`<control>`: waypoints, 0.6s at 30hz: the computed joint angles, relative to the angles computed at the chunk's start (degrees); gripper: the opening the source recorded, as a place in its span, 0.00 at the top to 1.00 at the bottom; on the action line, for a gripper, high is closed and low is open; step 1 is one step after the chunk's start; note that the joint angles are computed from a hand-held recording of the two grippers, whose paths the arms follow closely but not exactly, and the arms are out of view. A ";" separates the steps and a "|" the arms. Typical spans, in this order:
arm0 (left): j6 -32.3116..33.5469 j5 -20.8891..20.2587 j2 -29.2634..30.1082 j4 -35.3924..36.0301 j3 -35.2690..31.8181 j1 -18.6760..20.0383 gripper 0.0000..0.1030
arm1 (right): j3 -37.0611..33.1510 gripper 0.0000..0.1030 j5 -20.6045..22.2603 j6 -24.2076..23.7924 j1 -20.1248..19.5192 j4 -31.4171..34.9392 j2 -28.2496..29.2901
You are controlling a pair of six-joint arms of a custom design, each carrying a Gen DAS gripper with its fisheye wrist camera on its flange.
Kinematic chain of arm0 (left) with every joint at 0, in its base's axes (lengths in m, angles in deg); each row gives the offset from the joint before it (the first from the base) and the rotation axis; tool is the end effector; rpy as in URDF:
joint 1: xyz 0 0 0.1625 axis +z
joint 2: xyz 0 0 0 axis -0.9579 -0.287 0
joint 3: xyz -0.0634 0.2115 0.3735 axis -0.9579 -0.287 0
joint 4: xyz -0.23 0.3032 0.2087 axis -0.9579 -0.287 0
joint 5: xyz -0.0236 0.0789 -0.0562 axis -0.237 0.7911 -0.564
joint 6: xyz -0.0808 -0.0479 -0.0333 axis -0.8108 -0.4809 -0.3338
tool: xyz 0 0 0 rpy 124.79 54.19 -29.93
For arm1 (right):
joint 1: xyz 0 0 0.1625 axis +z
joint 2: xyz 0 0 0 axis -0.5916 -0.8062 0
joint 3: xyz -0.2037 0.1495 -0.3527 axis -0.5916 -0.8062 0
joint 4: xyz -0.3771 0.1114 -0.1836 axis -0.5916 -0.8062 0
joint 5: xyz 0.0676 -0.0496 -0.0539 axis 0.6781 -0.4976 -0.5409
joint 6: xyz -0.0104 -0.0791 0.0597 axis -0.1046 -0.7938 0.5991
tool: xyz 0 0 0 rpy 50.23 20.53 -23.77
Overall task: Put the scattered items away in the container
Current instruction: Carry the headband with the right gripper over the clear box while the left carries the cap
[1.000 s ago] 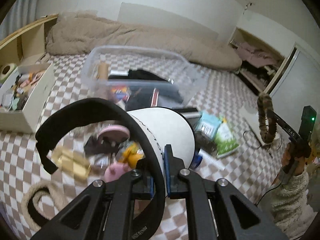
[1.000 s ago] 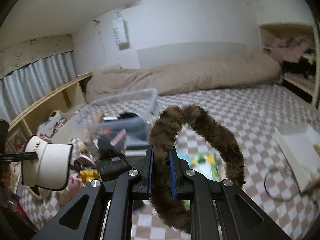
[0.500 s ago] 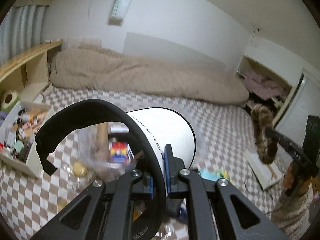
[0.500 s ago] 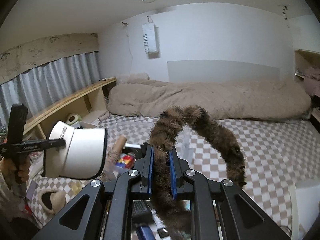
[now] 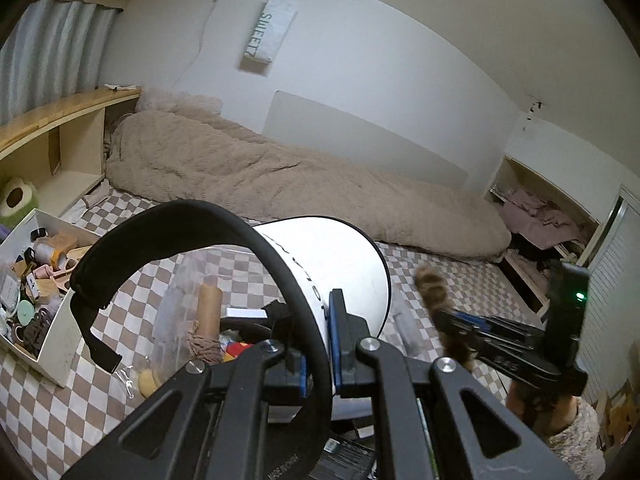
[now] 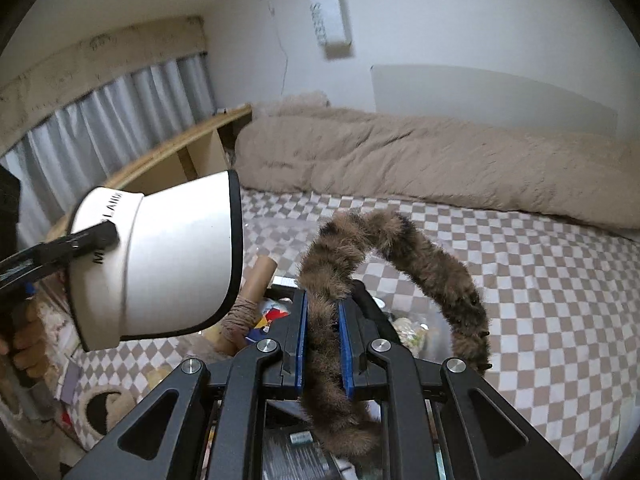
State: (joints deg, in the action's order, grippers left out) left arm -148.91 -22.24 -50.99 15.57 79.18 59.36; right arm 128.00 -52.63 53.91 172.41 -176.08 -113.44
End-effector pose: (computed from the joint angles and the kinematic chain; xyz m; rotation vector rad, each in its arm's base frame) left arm -0.2545 -0.1453 0.4723 -0.2640 2.0291 -1.6084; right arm 0.5556 -0.3685 0.1929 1.6233 -2.5633 0.4187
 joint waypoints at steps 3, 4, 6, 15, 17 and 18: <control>-1.70 -0.65 -1.24 2.90 -0.10 -0.68 0.91 | -2.14 0.86 0.32 1.23 1.14 1.00 3.40; -2.20 -0.99 -1.43 3.90 -0.21 -0.87 0.91 | -3.10 0.86 0.14 1.64 1.57 1.54 4.72; -2.87 -1.82 -1.54 5.55 -0.35 -1.19 0.91 | -5.02 0.86 -0.11 2.49 2.11 2.92 7.62; -2.36 -2.66 -4.81 7.74 0.96 -2.27 0.91 | -10.64 0.86 -8.88 2.56 1.34 8.58 17.33; -1.90 -1.43 -5.78 6.86 1.48 -1.52 0.91 | -10.86 0.85 -10.69 3.09 1.03 8.94 18.16; -1.63 -0.80 -6.25 6.33 1.74 -1.16 0.91 | -10.73 0.84 -10.92 3.54 0.83 8.96 18.19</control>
